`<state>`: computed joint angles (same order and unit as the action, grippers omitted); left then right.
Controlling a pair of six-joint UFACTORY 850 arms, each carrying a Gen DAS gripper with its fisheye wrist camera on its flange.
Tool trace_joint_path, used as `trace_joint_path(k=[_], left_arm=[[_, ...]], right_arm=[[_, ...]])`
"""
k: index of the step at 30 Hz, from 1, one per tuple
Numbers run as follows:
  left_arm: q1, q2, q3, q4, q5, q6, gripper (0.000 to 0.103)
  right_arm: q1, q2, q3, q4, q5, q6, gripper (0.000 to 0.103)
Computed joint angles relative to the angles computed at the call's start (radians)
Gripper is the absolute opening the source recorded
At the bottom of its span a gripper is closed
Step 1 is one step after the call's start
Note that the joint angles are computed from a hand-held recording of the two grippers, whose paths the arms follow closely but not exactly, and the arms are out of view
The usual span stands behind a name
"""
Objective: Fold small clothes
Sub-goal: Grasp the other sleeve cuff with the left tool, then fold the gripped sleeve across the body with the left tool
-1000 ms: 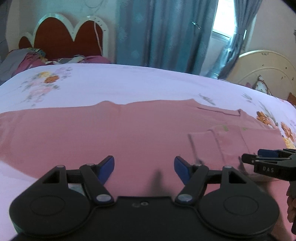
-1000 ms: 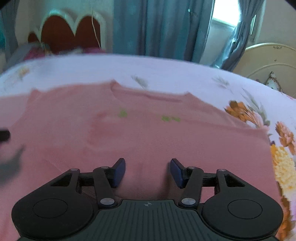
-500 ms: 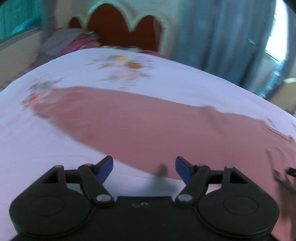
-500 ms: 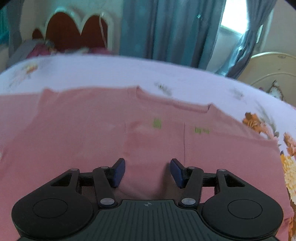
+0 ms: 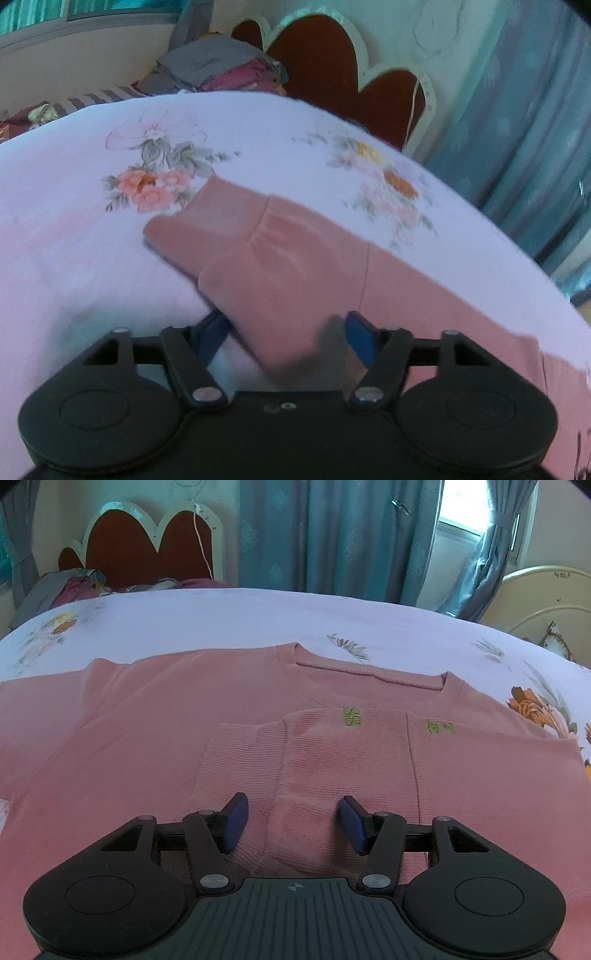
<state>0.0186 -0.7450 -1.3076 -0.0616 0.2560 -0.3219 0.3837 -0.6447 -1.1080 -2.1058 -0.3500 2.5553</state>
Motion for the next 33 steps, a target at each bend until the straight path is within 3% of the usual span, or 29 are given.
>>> trace_joint_path(k=[1,3,6,12,20,25,33], left_arm=[[0.002,-0.006,-0.003,-0.022,0.015,0.007,0.045],[0.01,-0.013,-0.004,-0.045,0.034,-0.019,0.019],[0.016,-0.019,-0.004,-0.056,0.06,-0.045,0.007],[-0.014,0.053,0.068,-0.014,0.181,-0.03,0.005],[-0.124,0.175,0.152,0.294,0.282,-0.169,0.005],[-0.227,0.186,0.153,0.45,0.306,-0.246,0.005],[-0.385,0.125,0.103,0.616,0.324,-0.352,0.005]], right_arm=[[0.002,-0.001,0.003,-0.01,-0.005,0.011,0.054],[0.003,-0.005,-0.003,-0.008,-0.006,0.013,0.054],[0.009,-0.002,0.0,-0.005,-0.012,0.019,0.054],[0.01,0.002,0.018,-0.07,-0.028,0.095,0.054],[-0.021,0.026,0.036,-0.22,0.015,0.239,0.054],[-0.039,0.083,0.093,-0.345,-0.022,0.387,0.054],[-0.086,0.211,0.253,-0.395,-0.079,0.416,0.054]])
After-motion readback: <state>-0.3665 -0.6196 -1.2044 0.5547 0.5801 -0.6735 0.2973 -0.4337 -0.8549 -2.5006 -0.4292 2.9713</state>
